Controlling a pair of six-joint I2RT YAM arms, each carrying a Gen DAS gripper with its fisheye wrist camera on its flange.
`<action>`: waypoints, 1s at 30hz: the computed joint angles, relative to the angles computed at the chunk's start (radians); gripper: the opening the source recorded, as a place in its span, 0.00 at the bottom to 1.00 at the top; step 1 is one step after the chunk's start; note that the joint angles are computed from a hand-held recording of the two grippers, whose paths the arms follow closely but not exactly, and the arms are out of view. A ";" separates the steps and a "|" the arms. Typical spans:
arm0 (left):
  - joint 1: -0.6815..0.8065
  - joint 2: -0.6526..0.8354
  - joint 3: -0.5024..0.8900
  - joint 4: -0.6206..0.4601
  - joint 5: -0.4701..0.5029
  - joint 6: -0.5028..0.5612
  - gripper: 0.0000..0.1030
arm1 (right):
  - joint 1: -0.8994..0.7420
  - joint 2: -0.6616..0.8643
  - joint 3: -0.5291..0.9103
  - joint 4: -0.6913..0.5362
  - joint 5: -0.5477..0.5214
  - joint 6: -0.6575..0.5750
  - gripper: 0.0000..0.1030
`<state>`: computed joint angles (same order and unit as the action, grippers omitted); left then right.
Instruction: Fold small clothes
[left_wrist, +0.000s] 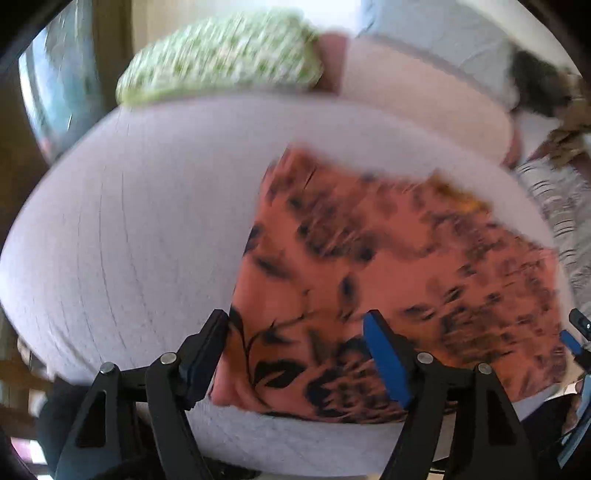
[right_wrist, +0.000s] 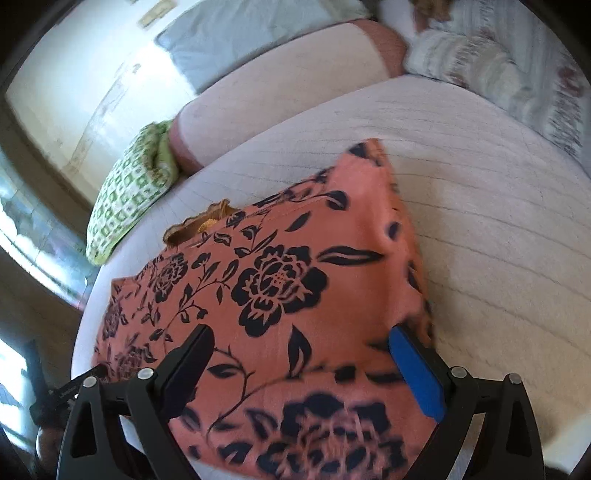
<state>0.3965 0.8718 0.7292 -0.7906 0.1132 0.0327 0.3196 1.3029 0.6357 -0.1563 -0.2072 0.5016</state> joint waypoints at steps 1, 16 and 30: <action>-0.035 -0.028 0.003 0.005 -0.035 -0.006 0.75 | -0.009 -0.080 -0.036 -0.002 -0.024 0.050 0.94; -0.606 0.342 0.041 0.182 -0.300 -0.189 0.79 | -0.052 -0.214 -0.346 0.220 -0.239 0.641 0.95; -0.622 0.205 0.013 0.185 -0.299 -0.236 0.86 | -0.105 -0.268 -0.280 0.138 -0.158 0.573 0.95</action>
